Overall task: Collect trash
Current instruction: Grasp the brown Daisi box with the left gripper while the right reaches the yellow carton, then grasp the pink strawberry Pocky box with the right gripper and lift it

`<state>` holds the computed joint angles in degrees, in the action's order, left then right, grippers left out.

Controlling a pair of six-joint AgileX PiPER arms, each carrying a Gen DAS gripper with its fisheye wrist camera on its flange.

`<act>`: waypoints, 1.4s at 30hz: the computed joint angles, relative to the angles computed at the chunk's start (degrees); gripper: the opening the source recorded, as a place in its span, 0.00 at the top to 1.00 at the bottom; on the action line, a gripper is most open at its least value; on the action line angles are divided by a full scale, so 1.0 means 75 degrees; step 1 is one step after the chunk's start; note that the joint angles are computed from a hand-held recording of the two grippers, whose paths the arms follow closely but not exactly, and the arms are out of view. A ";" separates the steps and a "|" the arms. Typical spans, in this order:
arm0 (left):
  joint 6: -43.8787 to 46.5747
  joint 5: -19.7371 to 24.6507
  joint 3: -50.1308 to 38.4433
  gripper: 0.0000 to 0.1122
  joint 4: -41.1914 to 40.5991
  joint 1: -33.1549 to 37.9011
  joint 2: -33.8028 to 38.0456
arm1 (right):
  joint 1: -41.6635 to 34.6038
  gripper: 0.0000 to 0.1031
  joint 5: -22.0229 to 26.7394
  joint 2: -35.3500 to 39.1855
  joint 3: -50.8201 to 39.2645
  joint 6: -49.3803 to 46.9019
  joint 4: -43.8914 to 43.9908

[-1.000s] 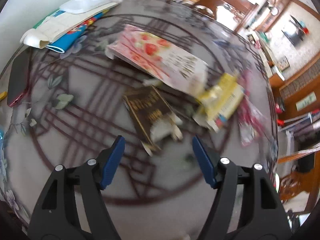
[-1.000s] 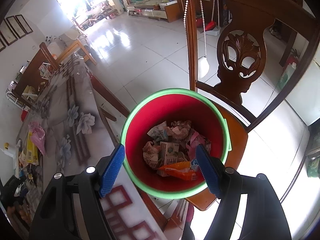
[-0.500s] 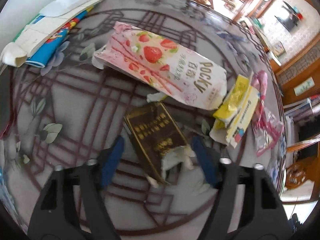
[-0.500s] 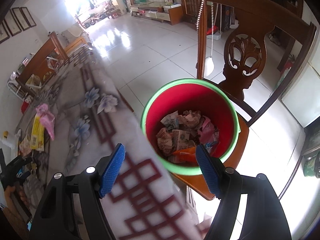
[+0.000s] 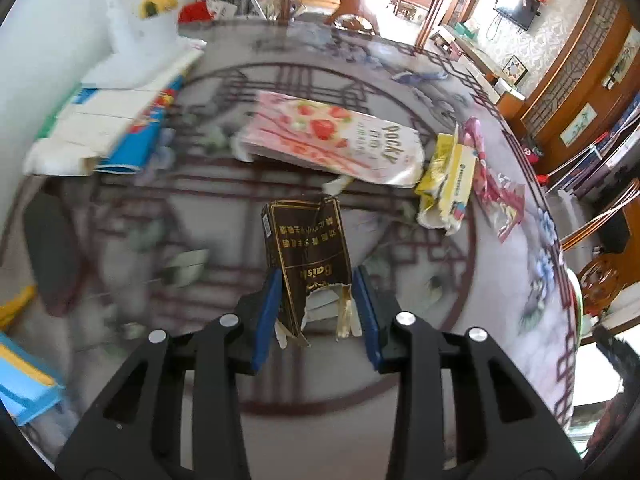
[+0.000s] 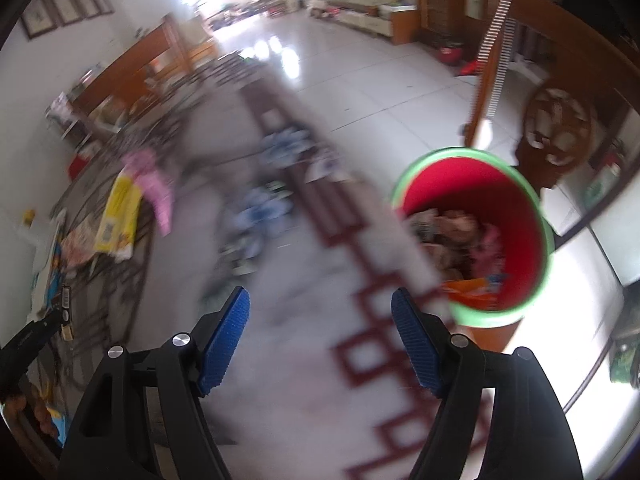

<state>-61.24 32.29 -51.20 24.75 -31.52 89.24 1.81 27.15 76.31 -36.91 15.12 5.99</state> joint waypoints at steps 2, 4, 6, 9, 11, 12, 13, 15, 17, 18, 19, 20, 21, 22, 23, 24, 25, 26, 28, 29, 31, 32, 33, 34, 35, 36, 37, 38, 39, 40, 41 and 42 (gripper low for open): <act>0.0078 0.0136 0.0415 0.68 -0.0019 0.0105 -0.0552 | 0.0755 0.31 -0.0132 0.0346 -0.0216 0.0558 -0.0243; 0.0247 0.0198 0.0711 0.68 -0.0126 0.0247 -0.0940 | 0.1396 0.31 -0.0206 0.0674 -0.0482 0.1009 -0.0497; 0.0414 0.0221 0.0987 0.68 -0.0229 0.0421 -0.1282 | 0.1870 0.31 -0.0245 0.0868 -0.0655 0.1377 -0.0760; 0.0736 0.0154 0.1450 0.68 -0.0583 0.0715 -0.1770 | 0.2560 0.31 -0.0269 0.1208 -0.1006 0.1919 -0.1221; 0.0667 0.0138 0.1704 0.68 -0.0596 0.0717 -0.1937 | 0.2899 0.31 -0.0275 0.1465 -0.1246 0.2133 -0.1389; 0.0712 0.0112 0.1874 0.68 -0.0657 0.0740 -0.1993 | 0.3025 0.31 -0.0277 0.1590 -0.1356 0.2162 -0.1385; 0.0783 0.0097 0.1978 0.68 -0.0744 0.0764 -0.2024 | 0.3177 0.31 -0.0272 0.1758 -0.1518 0.2153 -0.1350; 0.1062 0.0039 0.2208 0.68 -0.1052 0.0871 -0.2087 | 0.3396 0.31 -0.0253 0.1993 -0.1755 0.2272 -0.1434; 0.1231 -0.0007 0.2433 0.68 -0.1243 0.0928 -0.2177 | 0.3650 0.31 -0.0194 0.2224 -0.2018 0.2397 -0.1561; 0.1319 -0.0039 0.2533 0.68 -0.1314 0.0978 -0.2201 | 0.3741 0.31 -0.0185 0.2311 -0.2105 0.2418 -0.1583; 0.1440 -0.0097 0.2631 0.68 -0.1400 0.1061 -0.2224 | 0.3832 0.31 -0.0159 0.2440 -0.2237 0.2390 -0.1553; 0.1527 -0.0155 0.2707 0.67 -0.1473 0.1126 -0.2224 | 0.3912 0.31 -0.0145 0.2557 -0.2355 0.2310 -0.1466; 0.1675 -0.0218 0.2781 0.66 -0.1595 0.1233 -0.2221 | 0.3977 0.31 -0.0119 0.2676 -0.2473 0.2252 -0.1413; 0.1764 -0.0264 0.2839 0.66 -0.1679 0.1301 -0.2221 | 0.4017 0.31 -0.0088 0.2744 -0.2547 0.2190 -0.1368; 0.1858 -0.0281 0.2866 0.65 -0.1734 0.1387 -0.2211 | 0.4075 0.31 -0.0050 0.2840 -0.2648 0.2137 -0.1339; 0.1963 -0.0300 0.2879 0.65 -0.1794 0.1462 -0.2206 | 0.4152 0.31 -0.0006 0.2967 -0.2783 0.2085 -0.1318; 0.2094 -0.0336 0.2909 0.64 -0.1867 0.1546 -0.2206 | 0.4200 0.31 0.0030 0.3062 -0.2885 0.2036 -0.1307; 0.2168 -0.0364 0.2928 0.64 -0.1908 0.1595 -0.2199 | 0.4236 0.31 0.0067 0.3123 -0.2957 0.2000 -0.1302; 0.2393 -0.0453 0.2966 0.62 -0.2054 0.1705 -0.2180 | 0.4317 0.31 0.0137 0.3291 -0.3147 0.1918 -0.1293; 0.2542 -0.0493 0.2973 0.61 -0.2157 0.1754 -0.2159 | 0.4362 0.31 0.0181 0.3387 -0.3268 0.1885 -0.1294; 0.2629 -0.0523 0.2976 0.59 -0.2228 0.1757 -0.2106 | 0.4443 0.31 0.0279 0.3588 -0.3544 0.1775 -0.1291; 0.2748 -0.0548 0.2974 0.58 -0.2337 0.1781 -0.2067 | 0.4496 0.31 0.0325 0.3697 -0.3693 0.1744 -0.1308; 0.2817 -0.0571 0.2998 0.56 -0.2409 0.1792 -0.2071 | 0.4534 0.31 0.0377 0.3800 -0.3856 0.1641 -0.1292; 0.2868 -0.0587 0.3001 0.54 -0.2469 0.1795 -0.2053 | 0.4553 0.31 0.0411 0.3879 -0.3987 0.1520 -0.1259; 0.2938 -0.0607 0.2999 0.53 -0.2534 0.1807 -0.2034 | 0.4569 0.31 0.0463 0.3990 -0.4173 0.1347 -0.1208; 0.3034 -0.0623 0.2995 0.52 -0.2618 0.1823 -0.2019 | 0.4579 0.31 0.0593 0.4202 -0.4545 0.1021 -0.1133; 0.3121 -0.0625 0.2975 0.51 -0.2689 0.1820 -0.1991 | 0.4588 0.31 0.0723 0.4350 -0.4834 0.0824 -0.1118; 0.3165 -0.0623 0.2958 0.51 -0.2720 0.1819 -0.1973 | 0.4591 0.31 0.0889 0.4538 -0.5206 0.0582 -0.1112; 0.3219 -0.0625 0.2939 0.51 -0.2758 0.1819 -0.1955 | 0.4602 0.30 0.1179 0.4851 -0.5838 0.0225 -0.1108; 0.3282 -0.0619 0.2917 0.51 -0.2810 0.1821 -0.1952 | 0.4603 0.30 0.1384 0.5063 -0.6273 0.0000 -0.1129; 0.3311 -0.0622 0.2899 0.50 -0.2840 0.1821 -0.1942 | 0.4619 0.24 0.1636 0.5325 -0.6808 -0.0241 -0.1167; 0.3323 -0.0608 0.2894 0.49 -0.2861 0.1821 -0.1968 | 0.4644 0.17 0.1977 0.5724 -0.7572 -0.0644 -0.1133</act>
<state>-36.32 27.73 -29.49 3.29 -17.87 74.47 36.64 41.98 119.24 -93.70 10.29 -2.50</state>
